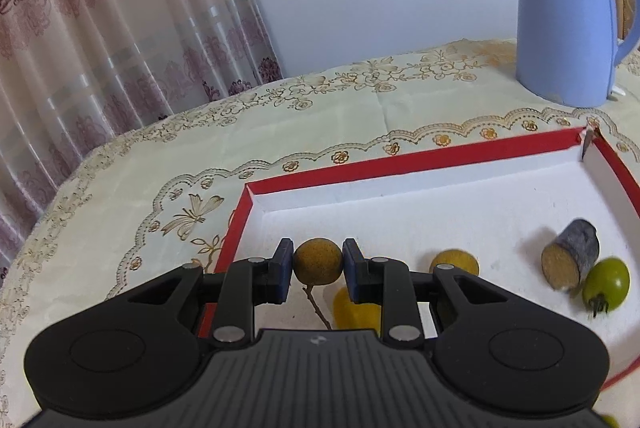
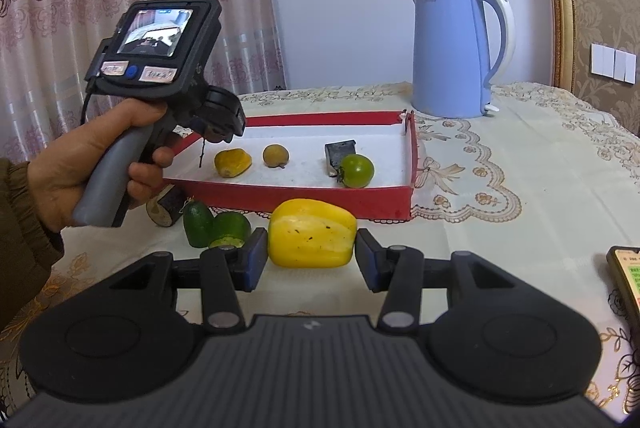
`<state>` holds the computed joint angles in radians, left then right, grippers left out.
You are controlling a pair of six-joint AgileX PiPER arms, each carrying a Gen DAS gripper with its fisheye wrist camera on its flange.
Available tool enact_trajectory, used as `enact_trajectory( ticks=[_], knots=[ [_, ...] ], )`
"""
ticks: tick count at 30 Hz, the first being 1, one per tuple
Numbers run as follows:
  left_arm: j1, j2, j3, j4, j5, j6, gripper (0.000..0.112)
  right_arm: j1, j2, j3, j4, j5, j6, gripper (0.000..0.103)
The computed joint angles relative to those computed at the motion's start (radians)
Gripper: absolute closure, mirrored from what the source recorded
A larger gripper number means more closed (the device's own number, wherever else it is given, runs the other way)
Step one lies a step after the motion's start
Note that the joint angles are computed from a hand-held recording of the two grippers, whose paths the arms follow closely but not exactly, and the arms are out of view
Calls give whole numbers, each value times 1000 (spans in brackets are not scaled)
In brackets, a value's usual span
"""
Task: Organize fruits
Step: 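Carry the longan into the red box and open the left gripper, then carry the yellow pepper into the red box and open the right gripper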
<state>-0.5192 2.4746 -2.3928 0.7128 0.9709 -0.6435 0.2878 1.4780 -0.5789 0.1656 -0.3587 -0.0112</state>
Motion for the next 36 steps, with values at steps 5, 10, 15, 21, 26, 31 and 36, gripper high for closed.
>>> enact_trajectory(
  ticks=[5,10,15,21,26,31,36],
  knots=[
    [7,75,-147,-46,58,66,86,7,-4,0,40,2,-35,58],
    [11,100,-195,-71,79,88,86,15,-6,-2,72,4,-64,58],
    [10,83,-166,-52,74,64,80,18,-5,-6,77,9,-70,58],
    [-6,-38,74,93,-27,-96,39,19,-1,-10,77,10,-71,58],
    [-18,-235,409,216,-124,-305,39,23,7,-26,78,8,-80,58],
    [-59,-456,795,400,-190,-608,30,26,25,-69,89,8,-113,58],
    [-101,-609,1065,539,-182,-865,30,9,76,-181,35,53,-96,58]
  ],
)
